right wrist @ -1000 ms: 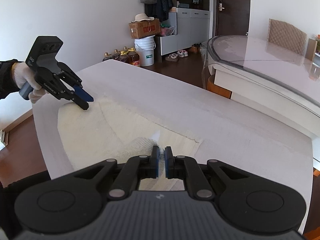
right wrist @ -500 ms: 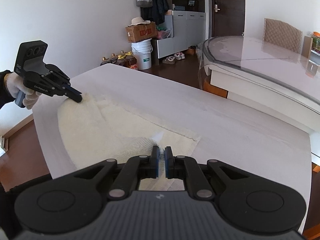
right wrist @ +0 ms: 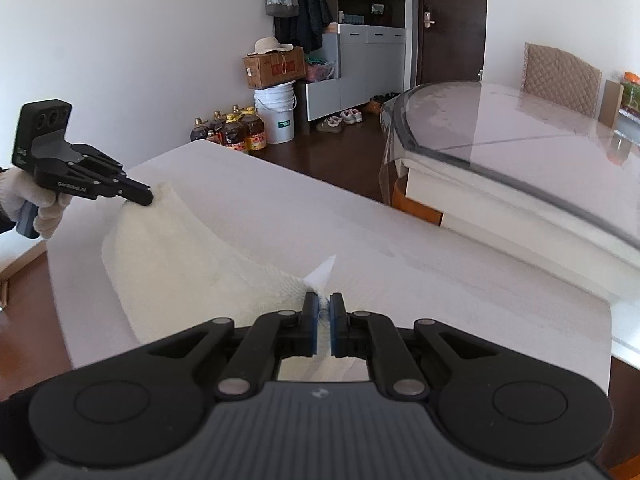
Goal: Fold towel
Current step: 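Lift the towel edge with the left gripper and fold it toward the right gripper, then open both grippers to release the folded towel onto the table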
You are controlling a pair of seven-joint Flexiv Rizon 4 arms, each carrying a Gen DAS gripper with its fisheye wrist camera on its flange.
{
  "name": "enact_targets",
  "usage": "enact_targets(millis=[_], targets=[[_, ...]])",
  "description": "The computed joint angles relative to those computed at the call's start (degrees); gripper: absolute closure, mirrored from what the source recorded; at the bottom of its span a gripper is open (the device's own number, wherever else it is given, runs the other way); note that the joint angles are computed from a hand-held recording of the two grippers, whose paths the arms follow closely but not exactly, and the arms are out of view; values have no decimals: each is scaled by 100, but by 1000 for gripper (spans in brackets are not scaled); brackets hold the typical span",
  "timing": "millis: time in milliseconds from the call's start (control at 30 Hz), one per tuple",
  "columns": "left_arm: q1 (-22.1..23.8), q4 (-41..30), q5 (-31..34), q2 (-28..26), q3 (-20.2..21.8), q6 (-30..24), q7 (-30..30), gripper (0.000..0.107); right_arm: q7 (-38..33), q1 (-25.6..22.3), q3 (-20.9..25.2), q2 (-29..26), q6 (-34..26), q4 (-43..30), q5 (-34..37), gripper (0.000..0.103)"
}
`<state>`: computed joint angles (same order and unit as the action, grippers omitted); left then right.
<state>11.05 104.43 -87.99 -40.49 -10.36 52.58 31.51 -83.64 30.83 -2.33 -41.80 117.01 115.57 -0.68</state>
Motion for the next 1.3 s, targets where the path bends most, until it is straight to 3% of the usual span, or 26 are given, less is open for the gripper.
enact_targets(millis=[433, 633, 700, 733, 900, 1000, 1100, 1200, 1300], targets=[[-15, -520, 331, -605, -225, 704, -410, 105, 528, -224, -10, -525, -562, -636, -257, 96], [25, -537, 282, -651, -359, 919, -187, 104, 632, 101, -389, -622, -714, -674, -202, 95], [9, -524, 267, -637, -364, 976, -93, 103, 668, 233, -531, -618, -716, -650, -122, 89], [9, -520, 258, -631, -366, 991, -76, 102, 690, 380, -681, -603, -697, -596, -17, 85], [42, -483, 254, -595, -342, 971, -100, 95, 790, 1040, -1279, -539, -516, -312, 555, 84], [83, -440, 54, -535, -376, 928, 15, 94, 767, 844, -866, -442, -65, -170, 601, 84], [41, -437, -87, -505, -334, 881, 89, 92, 664, 644, -511, -476, 9, -239, 459, 84], [-83, -456, -201, -508, -281, 990, 251, 92, 615, 590, -371, -548, -106, -339, 358, 84], [-242, -485, -303, -544, -217, 1240, 499, 92, 577, 885, -627, -624, -282, -356, 466, 85]])
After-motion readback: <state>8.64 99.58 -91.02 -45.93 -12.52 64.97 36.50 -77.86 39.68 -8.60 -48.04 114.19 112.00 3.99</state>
